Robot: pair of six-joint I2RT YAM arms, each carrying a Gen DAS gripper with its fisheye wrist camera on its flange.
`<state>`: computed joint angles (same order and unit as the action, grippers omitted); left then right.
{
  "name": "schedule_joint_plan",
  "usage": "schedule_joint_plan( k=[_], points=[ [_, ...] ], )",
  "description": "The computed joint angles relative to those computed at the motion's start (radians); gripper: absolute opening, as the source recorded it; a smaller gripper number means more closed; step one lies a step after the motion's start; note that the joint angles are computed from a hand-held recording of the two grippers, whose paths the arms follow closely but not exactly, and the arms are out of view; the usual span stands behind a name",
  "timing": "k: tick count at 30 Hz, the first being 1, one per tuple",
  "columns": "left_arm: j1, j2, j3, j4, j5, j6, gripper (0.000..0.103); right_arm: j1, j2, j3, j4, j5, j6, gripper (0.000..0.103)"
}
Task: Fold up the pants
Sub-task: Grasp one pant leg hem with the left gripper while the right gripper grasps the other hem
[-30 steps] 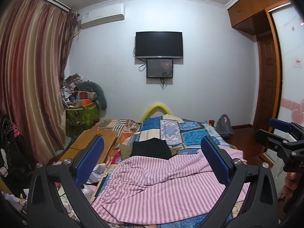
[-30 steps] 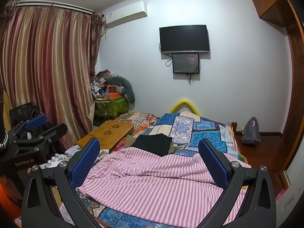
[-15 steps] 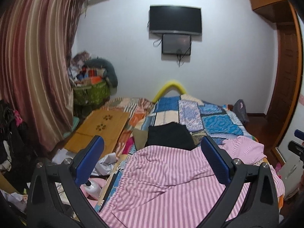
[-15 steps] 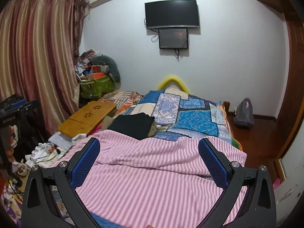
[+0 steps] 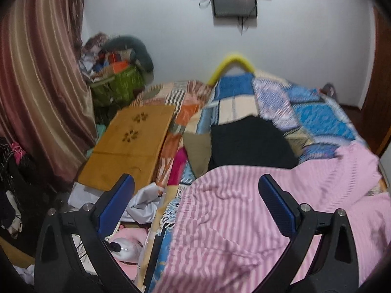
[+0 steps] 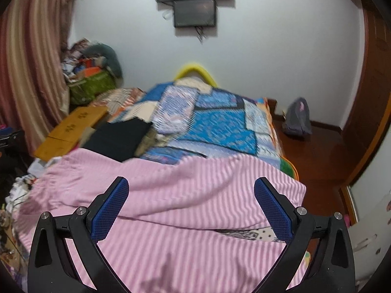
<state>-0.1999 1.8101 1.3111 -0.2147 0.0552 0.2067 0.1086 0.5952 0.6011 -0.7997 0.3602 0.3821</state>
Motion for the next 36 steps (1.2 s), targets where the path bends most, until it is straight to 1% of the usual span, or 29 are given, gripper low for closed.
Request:
schedule_joint_plan(
  k=[3, 4, 6, 8, 9, 10, 11, 12, 13, 15, 17, 18, 19, 21, 22, 23, 24, 25, 26, 27, 28, 29, 30, 31, 32, 33, 34, 35, 36],
  points=[
    [-0.013, 0.201, 0.152, -0.018, -0.051, -0.011, 0.103, -0.225, 0.028, -0.07, 0.104, -0.128, -0.135, 0.101],
    [-0.016, 0.267, 0.215, -0.037, -0.069, -0.012, 0.098, -0.293, 0.047, -0.094, 0.142, -0.158, -0.181, 0.101],
    [-0.022, 0.375, 0.322, -0.075, -0.093, -0.018, 0.091, -0.394, 0.096, -0.14, 0.223, -0.179, -0.263, 0.1],
    [-0.016, 0.51, 0.47, -0.141, -0.097, -0.031, 0.09, -0.523, 0.164, -0.184, 0.327, -0.205, -0.359, 0.1],
    [-0.013, 0.559, 0.525, -0.164, -0.093, -0.039, 0.09, -0.586, 0.206, -0.192, 0.369, -0.231, -0.395, 0.1],
    [-0.008, 0.635, 0.616, -0.207, -0.084, -0.047, 0.09, -0.639, 0.251, -0.196, 0.409, -0.26, -0.422, 0.1],
    [-0.006, 0.683, 0.677, -0.236, -0.082, -0.049, 0.09, -0.717, 0.319, -0.195, 0.461, -0.307, -0.459, 0.1],
    [-0.006, 0.727, 0.733, -0.263, -0.086, -0.049, 0.09, -0.758, 0.378, -0.194, 0.509, -0.328, -0.476, 0.1],
    [-0.005, 0.797, 0.829, -0.311, -0.096, -0.052, 0.09, -0.8, 0.442, -0.19, 0.561, -0.343, -0.498, 0.1],
    [-0.007, 0.869, 0.931, -0.366, -0.105, -0.058, 0.09, -0.875, 0.572, -0.174, 0.668, -0.352, -0.548, 0.1],
    [0.002, 0.945, 1.047, -0.436, -0.092, -0.067, 0.089, -0.92, 0.7, -0.15, 0.764, -0.35, -0.579, 0.097],
    [0.006, 0.972, 1.097, -0.476, -0.08, -0.074, 0.087, -0.929, 0.772, -0.134, 0.815, -0.345, -0.58, 0.095],
    [0.011, 1.03, 1.196, -0.544, -0.052, -0.086, 0.085, -0.954, 0.835, -0.11, 0.843, -0.352, -0.591, 0.093],
    [0.016, 1.093, 1.303, -0.622, -0.023, -0.087, 0.075, -0.988, 0.963, -0.048, 0.878, -0.374, -0.588, 0.091],
    [0.017, 1.098, 1.309, -0.632, -0.018, -0.086, 0.07, -1.001, 1.024, -0.015, 0.888, -0.385, -0.586, 0.091],
    [0.015, 1.098, 1.306, -0.64, -0.012, -0.084, 0.067, -1.014, 1.079, 0.019, 0.891, -0.389, -0.586, 0.09],
    [0.014, 1.117, 1.338, -0.663, -0.009, -0.081, 0.059, -1.017, 1.117, 0.042, 0.895, -0.38, -0.588, 0.089],
    [0.009, 1.112, 1.324, -0.669, -0.007, -0.072, 0.053, -1.017, 1.157, 0.064, 0.906, -0.368, -0.591, 0.089],
    [0.006, 1.115, 1.327, -0.676, -0.013, -0.068, 0.052, -1.016, 1.201, 0.088, 0.914, -0.356, -0.587, 0.088],
    [0.003, 1.11, 1.312, -0.674, -0.026, -0.062, 0.047, -1.015, 1.235, 0.111, 0.908, -0.356, -0.587, 0.085],
    [-0.003, 1.095, 1.276, -0.657, -0.042, -0.057, 0.044, -1.017, 1.266, 0.133, 0.896, -0.366, -0.587, 0.082],
    [-0.006, 1.094, 1.274, -0.654, -0.047, -0.057, 0.042, -1.021, 1.289, 0.152, 0.881, -0.394, -0.583, 0.08],
    [-0.007, 1.075, 1.24, -0.633, -0.053, -0.058, 0.04, -1.028, 1.289, 0.154, 0.876, -0.414, -0.584, 0.073],
    [-0.009, 1.051, 1.195, -0.606, -0.06, -0.067, 0.039, -1.03, 1.286, 0.155, 0.865, -0.436, -0.582, 0.06],
    [-0.009, 1.036, 1.169, -0.592, -0.063, -0.074, 0.038, -1.033, 1.278, 0.156, 0.843, -0.465, -0.587, 0.054],
    [-0.01, 1.031, 1.162, -0.586, -0.065, -0.083, 0.037, -1.038, 1.263, 0.153, 0.822, -0.495, -0.595, 0.043],
    [-0.012, 1.002, 1.112, -0.555, -0.072, -0.096, 0.037, -1.038, 1.256, 0.144, 0.821, -0.505, -0.599, 0.037],
    [-0.013, 0.976, 1.067, -0.526, -0.079, -0.102, 0.037, -1.031, 1.245, 0.132, 0.821, -0.499, -0.606, 0.033],
    [-0.015, 0.934, 0.996, -0.48, -0.089, -0.108, 0.036, -1.022, 1.23, 0.114, 0.826, -0.488, -0.619, 0.025]
  ],
)
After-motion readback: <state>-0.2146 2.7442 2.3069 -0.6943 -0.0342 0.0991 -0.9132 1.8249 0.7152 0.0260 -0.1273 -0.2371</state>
